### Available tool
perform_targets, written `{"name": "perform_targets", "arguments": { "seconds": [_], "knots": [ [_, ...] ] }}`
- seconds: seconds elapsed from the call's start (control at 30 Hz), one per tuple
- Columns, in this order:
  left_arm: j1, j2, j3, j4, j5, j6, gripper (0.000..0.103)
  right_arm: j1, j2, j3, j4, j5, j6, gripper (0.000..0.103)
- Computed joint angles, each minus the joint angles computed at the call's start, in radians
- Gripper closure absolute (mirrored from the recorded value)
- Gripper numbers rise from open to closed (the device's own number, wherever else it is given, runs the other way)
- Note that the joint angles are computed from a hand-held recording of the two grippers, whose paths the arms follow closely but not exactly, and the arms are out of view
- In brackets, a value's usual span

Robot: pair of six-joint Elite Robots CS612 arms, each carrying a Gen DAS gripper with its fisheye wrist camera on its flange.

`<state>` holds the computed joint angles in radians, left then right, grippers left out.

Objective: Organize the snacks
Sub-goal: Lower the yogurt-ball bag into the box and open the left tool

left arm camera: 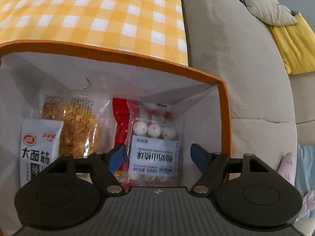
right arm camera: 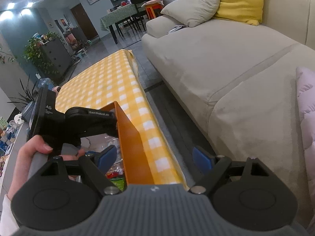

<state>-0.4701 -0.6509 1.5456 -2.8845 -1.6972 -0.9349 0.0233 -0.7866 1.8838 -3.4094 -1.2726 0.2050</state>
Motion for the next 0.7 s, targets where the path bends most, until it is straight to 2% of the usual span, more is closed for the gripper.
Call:
{"name": "perform_targets", "arguments": {
  "seconds": [0.13, 0.2, 0.27, 0.33, 0.37, 0.4, 0.43, 0.5, 0.53, 0.63, 0.7],
  "knots": [
    [0.000, -0.029, 0.051, -0.063, -0.022, -0.019, 0.015, 0.003, 0.002, -0.002, 0.003, -0.002, -0.007, 0.021],
    [-0.005, -0.053, 0.082, -0.087, -0.003, -0.013, 0.015, 0.002, 0.002, -0.002, -0.005, -0.006, -0.005, 0.021],
    [-0.017, -0.074, 0.110, -0.113, 0.052, 0.016, 0.015, 0.002, 0.001, 0.001, -0.018, -0.014, 0.001, 0.021],
    [-0.023, -0.074, 0.128, -0.195, 0.077, 0.061, 0.032, 0.002, 0.001, 0.006, -0.028, -0.023, 0.015, 0.021],
    [-0.020, -0.067, 0.127, -0.228, 0.063, 0.085, 0.062, 0.002, 0.000, 0.009, -0.031, -0.023, 0.023, 0.021],
    [-0.014, -0.056, 0.113, -0.231, 0.027, 0.109, 0.085, 0.001, -0.002, 0.014, -0.034, -0.018, 0.029, 0.021],
    [-0.007, -0.045, 0.096, -0.209, -0.008, 0.119, 0.093, 0.000, -0.004, 0.019, -0.037, -0.009, 0.031, 0.022],
    [-0.001, -0.025, 0.069, -0.179, -0.041, 0.124, 0.100, -0.001, -0.006, 0.025, -0.044, 0.008, 0.017, 0.025],
    [-0.003, -0.017, 0.058, -0.169, -0.031, 0.139, 0.101, -0.001, -0.007, 0.027, -0.048, 0.018, 0.004, 0.025],
    [-0.025, -0.006, 0.039, -0.121, 0.070, 0.199, 0.102, -0.004, -0.006, 0.026, -0.057, 0.040, -0.014, 0.025],
    [-0.025, 0.005, 0.032, -0.136, 0.067, 0.197, 0.101, -0.007, -0.003, 0.022, -0.054, 0.041, -0.012, 0.025]
  ]
}}
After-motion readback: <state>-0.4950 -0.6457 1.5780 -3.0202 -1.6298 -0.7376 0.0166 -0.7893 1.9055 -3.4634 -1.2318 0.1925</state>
